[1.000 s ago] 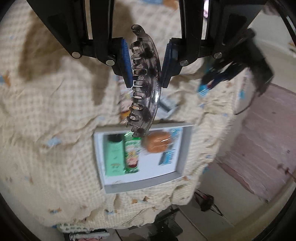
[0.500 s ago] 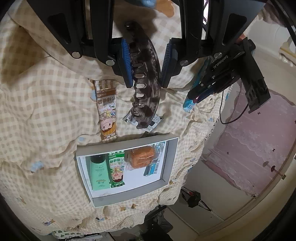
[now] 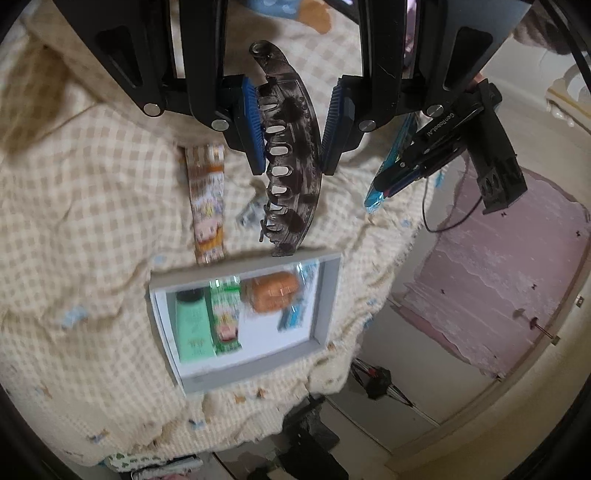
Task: Organize objects
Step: 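Lower the blue candy stick into the tray with the left gripper while the right lowers the hair clip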
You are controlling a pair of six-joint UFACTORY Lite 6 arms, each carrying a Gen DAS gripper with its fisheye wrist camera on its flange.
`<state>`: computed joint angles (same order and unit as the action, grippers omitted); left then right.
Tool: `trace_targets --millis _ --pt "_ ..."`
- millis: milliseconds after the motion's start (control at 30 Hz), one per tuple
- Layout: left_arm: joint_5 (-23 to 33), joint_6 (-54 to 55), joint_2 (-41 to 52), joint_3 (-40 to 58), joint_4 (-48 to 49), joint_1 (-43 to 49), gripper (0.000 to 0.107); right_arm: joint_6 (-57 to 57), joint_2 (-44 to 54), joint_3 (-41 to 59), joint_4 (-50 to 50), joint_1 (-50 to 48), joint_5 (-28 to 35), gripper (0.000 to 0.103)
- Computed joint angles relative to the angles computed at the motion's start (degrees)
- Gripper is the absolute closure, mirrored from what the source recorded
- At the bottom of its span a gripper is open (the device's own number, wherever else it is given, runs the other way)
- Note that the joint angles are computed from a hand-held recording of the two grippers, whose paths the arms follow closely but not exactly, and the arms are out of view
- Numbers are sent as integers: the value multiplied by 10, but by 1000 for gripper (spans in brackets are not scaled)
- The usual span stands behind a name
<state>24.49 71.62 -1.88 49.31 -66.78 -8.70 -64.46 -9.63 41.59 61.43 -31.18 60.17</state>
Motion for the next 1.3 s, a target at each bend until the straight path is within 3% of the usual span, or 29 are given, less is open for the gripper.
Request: trace_targets --millis 200,333,500,633,767,833,1000,1300 --pt "68 -50 56 148 -4 24 75 32 63 121 40 -6 11 71" --pt "57 -77 143 285 -43 18 75 62 134 230 77 15 -5 71" --pt "32 -61 295 450 -140 5 75 83 239 351 114 72 -97 71" --pt "24 -90 416 557 -129 -6 76 43 308 384 167 110 -156 71" --pt "26 -19 470 563 -190 -15 75 -24 363 375 210 141 -203 71" --pt "34 -37 507 594 -164 -23 75 -63 391 374 230 157 -228 71" --pt "-33 -85 558 646 -92 -49 76 -64 427 390 208 177 -261 71" --pt "-68 -78 584 653 -64 -73 76 -71 437 387 186 206 -328 71"
